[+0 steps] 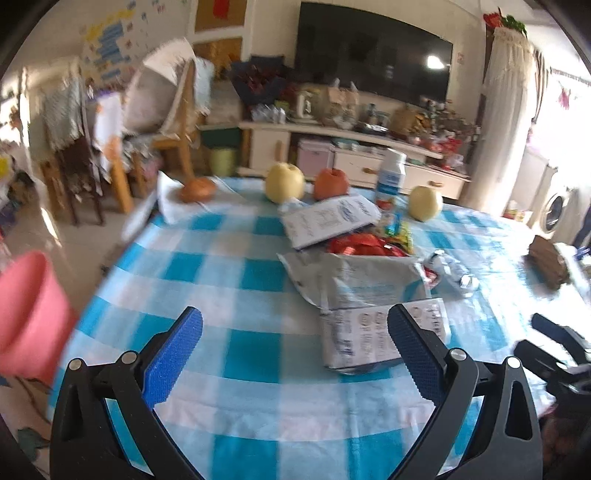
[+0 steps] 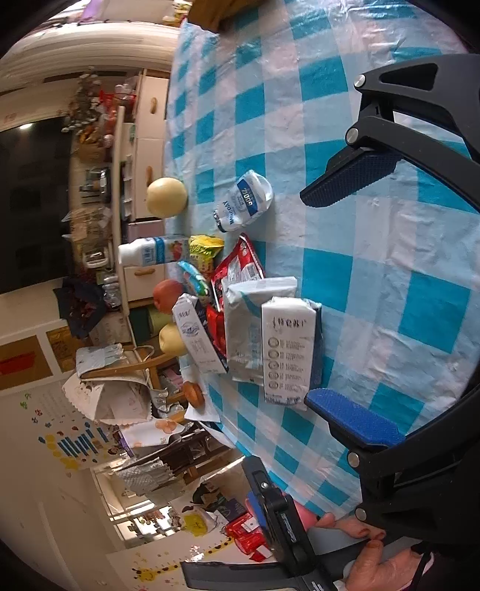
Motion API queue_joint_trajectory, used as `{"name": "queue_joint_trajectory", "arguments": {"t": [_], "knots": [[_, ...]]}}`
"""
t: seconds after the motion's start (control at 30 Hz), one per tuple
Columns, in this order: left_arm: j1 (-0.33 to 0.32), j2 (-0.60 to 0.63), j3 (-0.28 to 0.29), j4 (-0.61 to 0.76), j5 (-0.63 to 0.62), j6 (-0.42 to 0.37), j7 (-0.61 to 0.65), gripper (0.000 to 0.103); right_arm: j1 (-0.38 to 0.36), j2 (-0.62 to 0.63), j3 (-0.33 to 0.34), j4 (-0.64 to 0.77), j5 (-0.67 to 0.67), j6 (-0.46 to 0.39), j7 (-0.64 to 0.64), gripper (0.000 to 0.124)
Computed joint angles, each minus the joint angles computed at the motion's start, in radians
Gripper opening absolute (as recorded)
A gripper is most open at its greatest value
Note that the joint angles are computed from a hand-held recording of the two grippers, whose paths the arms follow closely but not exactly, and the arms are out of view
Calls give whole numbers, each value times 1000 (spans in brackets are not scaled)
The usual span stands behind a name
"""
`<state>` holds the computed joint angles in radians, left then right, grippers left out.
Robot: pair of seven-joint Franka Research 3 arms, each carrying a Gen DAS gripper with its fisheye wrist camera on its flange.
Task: Collect trash
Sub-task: 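Grasp the white milk carton with the left tool while the right tool grasps the MAGICDAY yogurt bag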
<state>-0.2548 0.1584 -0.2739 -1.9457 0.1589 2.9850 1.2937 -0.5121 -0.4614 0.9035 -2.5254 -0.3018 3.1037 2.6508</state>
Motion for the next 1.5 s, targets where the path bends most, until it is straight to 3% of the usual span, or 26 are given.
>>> {"name": "queue_joint_trajectory", "arguments": {"t": [0.03, 0.1, 0.27, 0.3, 0.37, 0.43, 0.5, 0.6, 0.67, 0.7, 0.8, 0.9, 1.07, 1.37, 1.5], "knots": [[51, 14, -71, 1, -126, 10, 130, 99, -4, 8, -8, -4, 2, 8, 1, 99], [88, 35, -134, 18, -212, -13, 267, 99, -3, 21, -33, -18, 14, 28, 1, 99], [63, 67, -155, 42, -172, -6, 537, 99, 6, 71, -102, -49, 63, 61, -26, 99], [81, 81, -182, 52, -185, -12, 622, 99, 1, 86, -106, -47, 67, 65, -36, 99], [101, 121, -218, 99, -212, -81, 756, 99, -1, 125, -123, -37, 71, 64, -65, 98], [57, 148, -178, 138, -171, -127, 787, 99, -30, 149, -110, -18, 50, 52, -78, 98], [57, 172, -183, 172, -187, -174, 854, 99, -78, 171, -80, 8, 5, 46, -83, 84], [39, 198, -174, 208, -201, -219, 915, 99, -159, 238, -28, 74, -97, 10, -83, 81], [13, 210, -145, 224, -173, -232, 926, 99, -200, 283, -3, 109, -159, -2, -59, 81], [1, 219, -133, 237, -157, -244, 929, 99, -175, 329, -34, 127, -160, 10, -90, 82], [-19, 244, -110, 280, -132, -285, 929, 99, -232, 398, 1, 197, -333, -47, 3, 94], [-34, 274, -99, 322, -111, -310, 940, 99, -191, 477, -40, 240, -267, -63, -99, 95], [-60, 309, -78, 371, -84, -330, 906, 98, -127, 562, -97, 316, -257, -163, -173, 96], [-90, 310, -60, 353, -41, -298, 792, 87, 24, 577, -250, 354, -353, -215, -123, 95], [-103, 295, -43, 340, -19, -292, 704, 75, 78, 569, -300, 352, -359, -208, -130, 79]]}}
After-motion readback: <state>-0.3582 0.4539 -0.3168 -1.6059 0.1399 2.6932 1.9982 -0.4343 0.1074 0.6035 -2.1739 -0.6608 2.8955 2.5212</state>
